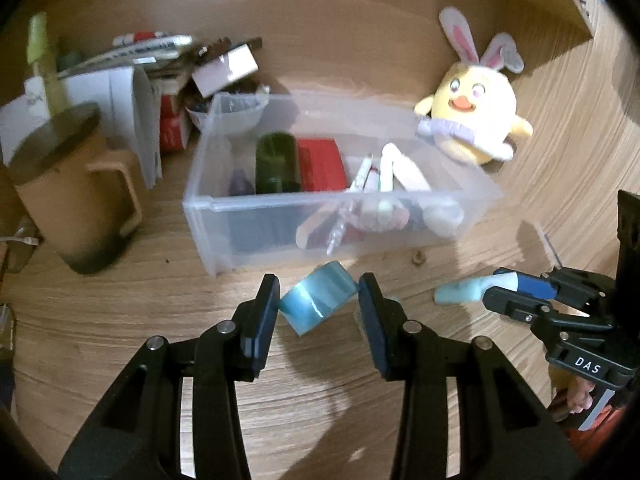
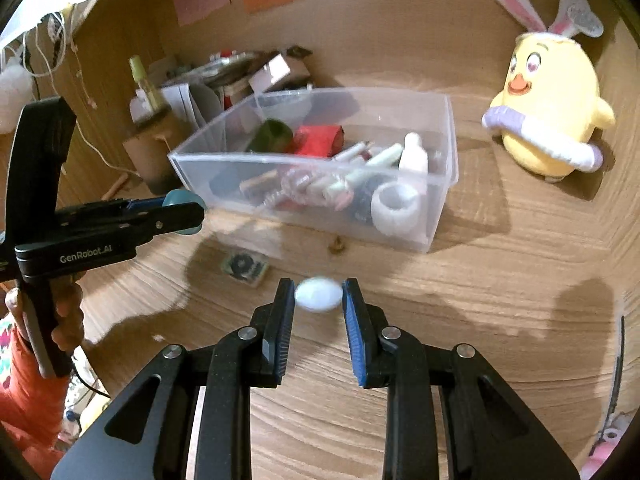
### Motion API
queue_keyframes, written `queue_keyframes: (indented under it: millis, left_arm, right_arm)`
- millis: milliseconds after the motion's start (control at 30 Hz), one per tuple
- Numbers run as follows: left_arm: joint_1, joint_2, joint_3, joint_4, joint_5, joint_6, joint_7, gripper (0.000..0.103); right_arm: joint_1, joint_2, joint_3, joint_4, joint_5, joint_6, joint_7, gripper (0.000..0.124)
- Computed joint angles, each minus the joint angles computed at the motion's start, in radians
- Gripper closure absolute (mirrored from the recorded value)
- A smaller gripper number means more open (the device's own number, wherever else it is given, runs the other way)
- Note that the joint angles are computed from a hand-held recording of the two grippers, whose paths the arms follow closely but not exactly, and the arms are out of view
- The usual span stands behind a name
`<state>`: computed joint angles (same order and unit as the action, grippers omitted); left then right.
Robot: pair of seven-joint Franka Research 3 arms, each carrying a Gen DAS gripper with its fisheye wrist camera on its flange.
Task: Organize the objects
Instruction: 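Grasp the blue tape roll with the left tool while the right tool grasps the mint tube, then carry the tape roll and mint tube into the clear bin and release both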
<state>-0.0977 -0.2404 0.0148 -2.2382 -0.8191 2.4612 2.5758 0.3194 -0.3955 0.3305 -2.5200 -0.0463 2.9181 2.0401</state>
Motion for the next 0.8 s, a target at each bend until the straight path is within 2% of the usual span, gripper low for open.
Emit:
queue_keyframes:
  millis: [400, 800]
  left_arm:
    - [-0.018, -0.041, 0.023, 0.027, -0.105, -0.007, 0.056, 0.062]
    - [-0.037, -0.026, 0.013, 0.096, -0.165, 0.027, 0.074, 0.062]
  right_arm:
    - [-0.063, -0.058, 0.047, 0.01, -0.026, 0.061, 0.039, 0.101]
    - [-0.207, -0.031, 0.129, 0.091, -0.081, 0.121, 0.089, 0.102]
